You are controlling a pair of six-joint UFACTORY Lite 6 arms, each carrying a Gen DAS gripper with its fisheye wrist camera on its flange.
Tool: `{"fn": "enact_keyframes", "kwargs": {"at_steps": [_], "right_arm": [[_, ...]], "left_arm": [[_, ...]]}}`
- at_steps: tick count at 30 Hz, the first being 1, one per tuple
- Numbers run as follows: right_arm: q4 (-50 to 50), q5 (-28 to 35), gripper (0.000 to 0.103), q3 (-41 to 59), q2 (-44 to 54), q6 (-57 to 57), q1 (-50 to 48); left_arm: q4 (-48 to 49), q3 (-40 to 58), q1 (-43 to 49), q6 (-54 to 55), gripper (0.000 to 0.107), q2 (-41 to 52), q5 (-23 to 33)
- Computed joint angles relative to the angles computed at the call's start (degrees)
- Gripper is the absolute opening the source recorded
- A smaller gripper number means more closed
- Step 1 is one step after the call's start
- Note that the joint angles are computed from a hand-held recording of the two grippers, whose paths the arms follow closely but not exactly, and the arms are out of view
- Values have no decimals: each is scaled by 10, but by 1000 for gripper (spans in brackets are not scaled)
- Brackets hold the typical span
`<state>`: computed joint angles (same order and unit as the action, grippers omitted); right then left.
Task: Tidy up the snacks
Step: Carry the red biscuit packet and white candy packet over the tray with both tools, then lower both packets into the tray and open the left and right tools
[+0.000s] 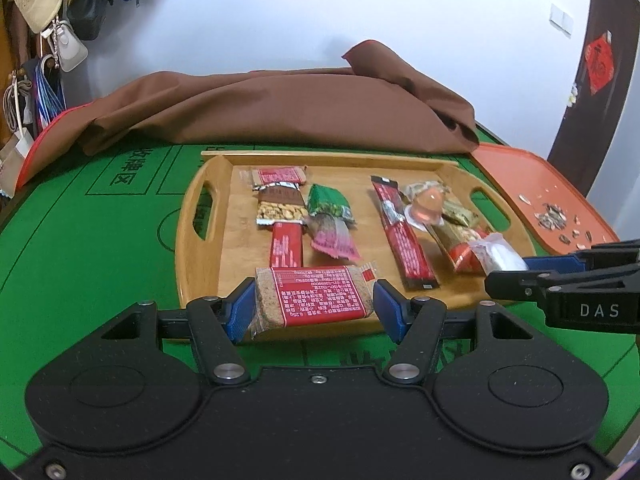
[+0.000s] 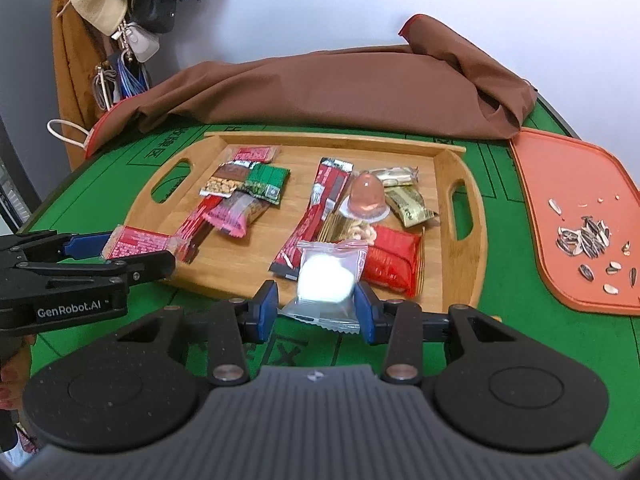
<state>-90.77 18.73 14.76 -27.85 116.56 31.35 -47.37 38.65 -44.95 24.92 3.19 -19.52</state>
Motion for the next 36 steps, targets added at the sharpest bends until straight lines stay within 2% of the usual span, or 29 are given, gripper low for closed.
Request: {"fn": "enact_keyframes", "kwargs": {"at_steps": [15,20,26,32,36], "right_arm": [[-159,-70,46,125,160,107,-107],[-120,-76,46,188,226,52,-140],[-65,-85,46,254,300,-14,-169],[-70,-91,46,296,351,-8,-189],[-95,-92,46,309,374,20,-194]], "left_arm": [[4,153,79,29,60,126,66],[-8,230,111,47,60,176,103],[-161,306,125,207,60,239,122],[-183,348,134,224,60,286,132],[-163,364,139,205,60,306,135]]}}
